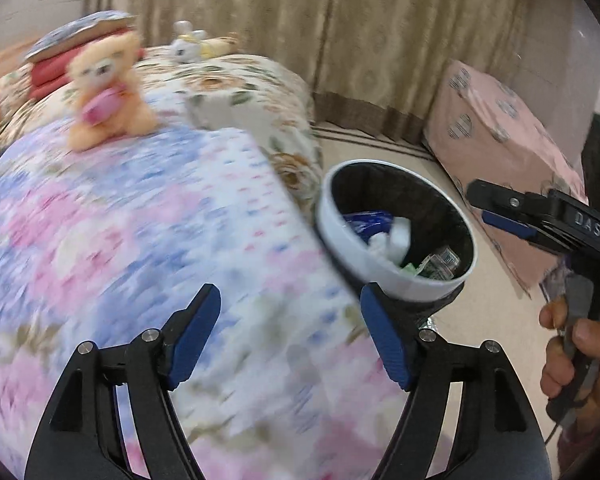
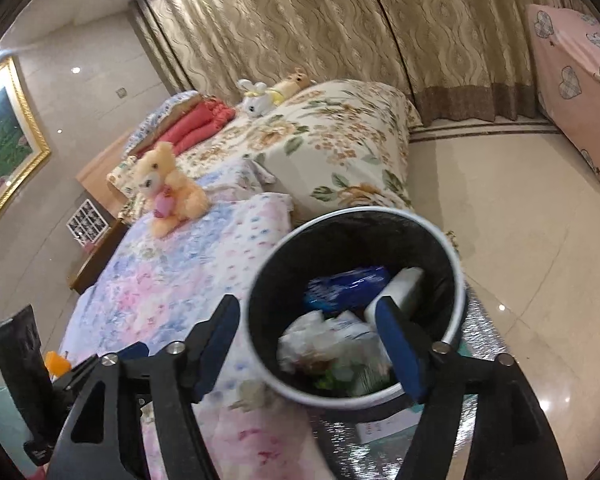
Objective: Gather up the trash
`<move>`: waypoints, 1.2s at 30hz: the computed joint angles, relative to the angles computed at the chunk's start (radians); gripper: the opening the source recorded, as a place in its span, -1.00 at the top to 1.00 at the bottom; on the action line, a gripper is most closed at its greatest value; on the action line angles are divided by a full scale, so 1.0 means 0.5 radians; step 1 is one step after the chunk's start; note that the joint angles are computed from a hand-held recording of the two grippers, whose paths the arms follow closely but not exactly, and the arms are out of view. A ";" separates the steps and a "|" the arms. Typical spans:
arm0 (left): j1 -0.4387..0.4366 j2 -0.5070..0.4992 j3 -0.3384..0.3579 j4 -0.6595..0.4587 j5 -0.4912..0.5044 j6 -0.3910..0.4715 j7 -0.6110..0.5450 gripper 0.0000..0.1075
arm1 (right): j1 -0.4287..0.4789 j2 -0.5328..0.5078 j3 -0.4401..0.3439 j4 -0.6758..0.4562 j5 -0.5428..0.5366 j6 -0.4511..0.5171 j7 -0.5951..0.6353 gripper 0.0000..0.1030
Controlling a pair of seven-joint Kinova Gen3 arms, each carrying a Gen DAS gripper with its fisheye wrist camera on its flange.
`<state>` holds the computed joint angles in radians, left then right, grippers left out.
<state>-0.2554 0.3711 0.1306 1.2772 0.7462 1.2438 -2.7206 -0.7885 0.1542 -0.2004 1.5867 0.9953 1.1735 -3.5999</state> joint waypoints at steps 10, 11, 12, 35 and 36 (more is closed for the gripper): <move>-0.342 -0.035 -0.123 0.056 0.142 -0.051 -0.052 -0.39 | -0.339 0.335 0.084 -0.335 0.207 0.074 -0.017 -0.60; -0.375 -0.039 -0.128 0.070 0.164 -0.056 -0.081 -0.39 | -0.370 0.373 0.104 -0.373 0.214 0.091 -0.010 -0.60; -0.393 -0.046 -0.134 0.084 0.175 -0.073 -0.101 -0.39 | -0.392 0.404 0.124 -0.407 0.206 0.104 0.012 -0.60; -0.487 -0.354 -0.338 0.712 1.014 -0.762 -1.030 -0.92 | -0.760 0.847 0.498 -0.974 0.347 0.489 0.443 -1.00; -0.482 -0.352 -0.343 0.705 1.004 -0.752 -1.022 -0.92 | -0.762 0.847 0.500 -0.977 0.341 0.474 0.452 -1.00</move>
<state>-0.4966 0.1951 -0.0410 1.6297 1.2480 0.8678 -3.2315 -1.1693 0.5776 0.0495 1.0980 1.1659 1.4106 -3.3739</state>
